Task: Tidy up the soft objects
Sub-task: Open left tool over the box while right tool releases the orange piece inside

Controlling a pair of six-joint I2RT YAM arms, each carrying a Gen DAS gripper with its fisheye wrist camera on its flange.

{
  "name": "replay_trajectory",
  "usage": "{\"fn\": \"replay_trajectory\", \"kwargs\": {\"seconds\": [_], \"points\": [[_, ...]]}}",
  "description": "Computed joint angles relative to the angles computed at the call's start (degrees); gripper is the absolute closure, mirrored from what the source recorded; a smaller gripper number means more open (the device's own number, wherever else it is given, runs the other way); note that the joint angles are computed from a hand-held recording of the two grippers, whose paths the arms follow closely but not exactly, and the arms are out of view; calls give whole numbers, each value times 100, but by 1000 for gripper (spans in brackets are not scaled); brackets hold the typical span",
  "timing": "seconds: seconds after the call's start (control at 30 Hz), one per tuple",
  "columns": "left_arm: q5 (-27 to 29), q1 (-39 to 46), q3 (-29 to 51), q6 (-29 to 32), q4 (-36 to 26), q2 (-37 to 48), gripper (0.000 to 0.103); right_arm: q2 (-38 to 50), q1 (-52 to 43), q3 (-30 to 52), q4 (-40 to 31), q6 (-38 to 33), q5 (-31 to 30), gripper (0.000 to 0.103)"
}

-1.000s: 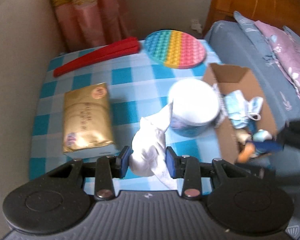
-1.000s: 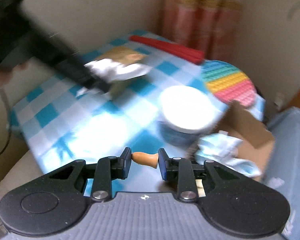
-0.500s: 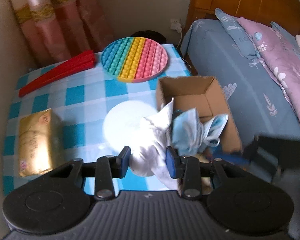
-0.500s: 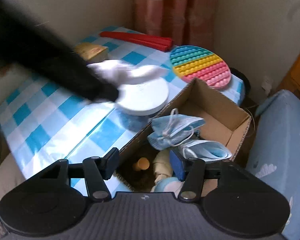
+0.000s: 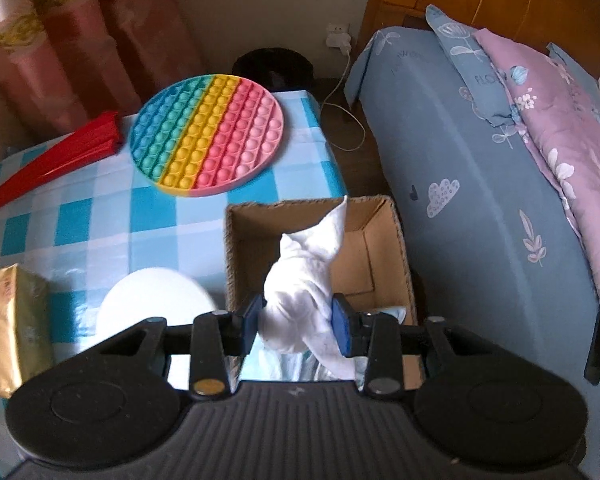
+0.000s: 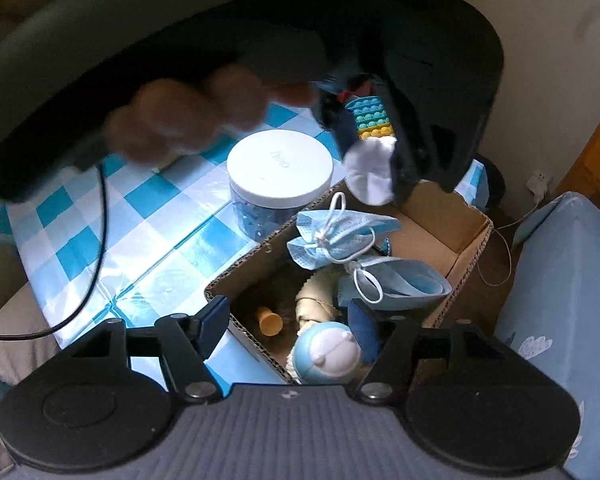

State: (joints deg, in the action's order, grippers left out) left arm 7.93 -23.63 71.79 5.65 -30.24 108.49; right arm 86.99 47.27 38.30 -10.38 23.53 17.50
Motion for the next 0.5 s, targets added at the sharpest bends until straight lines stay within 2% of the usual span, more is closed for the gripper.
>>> {"fn": "replay_trajectory", "kwargs": {"seconds": [0.13, 0.2, 0.23, 0.33, 0.5], "points": [[-107, -116, 288, -123, -16, 348, 65, 9, -135, -177, 224, -64, -123, 33], [-6, -129, 475, -97, -176, 540, 52, 60, -176, -205, 303, -70, -135, 33], [-28, -139, 454, -115, -133, 556, 50, 81, -203, -223, 353, -60, -182, 33], [-178, -180, 293, -65, 57, 466, 35, 106, -256, -265, 448, -37, -268, 33], [-42, -41, 93, 45, 95, 220, 31, 192, -236, -189, 418, 58, -265, 33]]}}
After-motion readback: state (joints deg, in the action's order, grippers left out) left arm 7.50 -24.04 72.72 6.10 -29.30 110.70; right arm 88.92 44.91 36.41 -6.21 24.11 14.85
